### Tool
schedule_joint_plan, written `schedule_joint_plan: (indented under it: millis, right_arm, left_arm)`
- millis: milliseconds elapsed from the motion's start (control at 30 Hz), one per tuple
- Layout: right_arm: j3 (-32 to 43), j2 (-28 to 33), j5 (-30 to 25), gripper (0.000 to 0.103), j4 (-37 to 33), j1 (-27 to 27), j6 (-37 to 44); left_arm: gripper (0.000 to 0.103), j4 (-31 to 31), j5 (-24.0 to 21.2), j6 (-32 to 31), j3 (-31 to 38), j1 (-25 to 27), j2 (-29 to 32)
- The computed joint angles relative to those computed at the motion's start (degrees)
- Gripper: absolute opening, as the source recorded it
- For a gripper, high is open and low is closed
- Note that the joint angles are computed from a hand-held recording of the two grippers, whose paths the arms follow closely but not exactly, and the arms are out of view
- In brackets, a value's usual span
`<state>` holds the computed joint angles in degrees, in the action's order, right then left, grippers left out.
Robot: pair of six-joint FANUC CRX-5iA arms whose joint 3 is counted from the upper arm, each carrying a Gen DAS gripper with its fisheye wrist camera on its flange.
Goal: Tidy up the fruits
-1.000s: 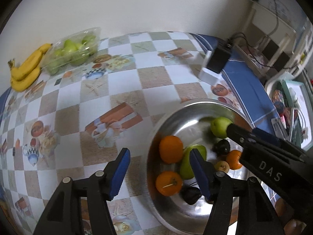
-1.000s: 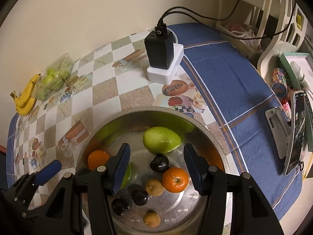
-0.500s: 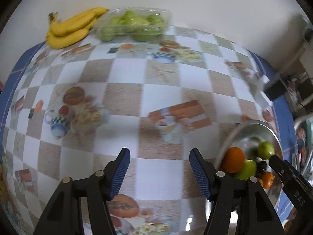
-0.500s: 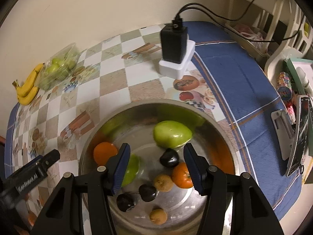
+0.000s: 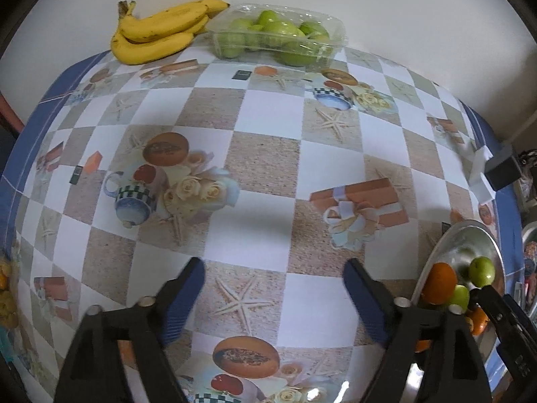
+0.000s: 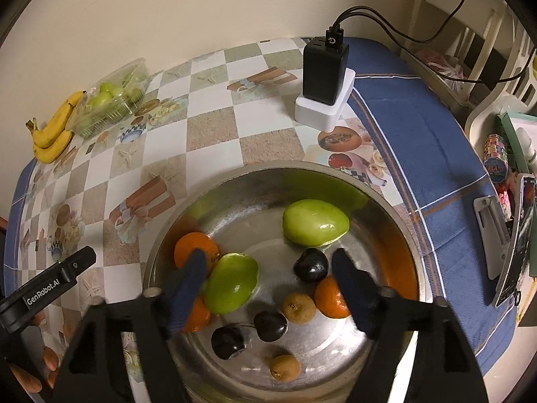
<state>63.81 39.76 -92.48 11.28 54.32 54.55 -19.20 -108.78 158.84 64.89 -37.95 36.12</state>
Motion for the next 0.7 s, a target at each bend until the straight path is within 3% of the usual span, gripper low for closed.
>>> schedule_joint_plan:
  millis: [100, 367, 433, 700]
  right_arm:
    - [0.22, 0.26, -0.18, 0.085, 0.20, 0.12, 0.53]
    - [-0.55, -0.05, 1.02, 0.088, 0.41, 0.66, 2.27]
    - [-1.17, -0.34, 1.75, 0.103, 0.61, 0.79, 2.56]
    - [-0.23, 0.25, 0.80, 0.103, 0.29, 0.75, 2.70]
  left_arm:
    - [0.097, -0.94, -0.90, 0.03, -0.04, -0.23, -0.02]
    - [0.103, -2.04, -1.57, 0.70, -1.16, -0.45, -0.60]
    - [0.103, -2.29, -1.66, 0.62, -1.31, -0.52, -0.69]
    - [0.103, -2.05, -0.63, 1.09, -3.41, -0.48, -1.77]
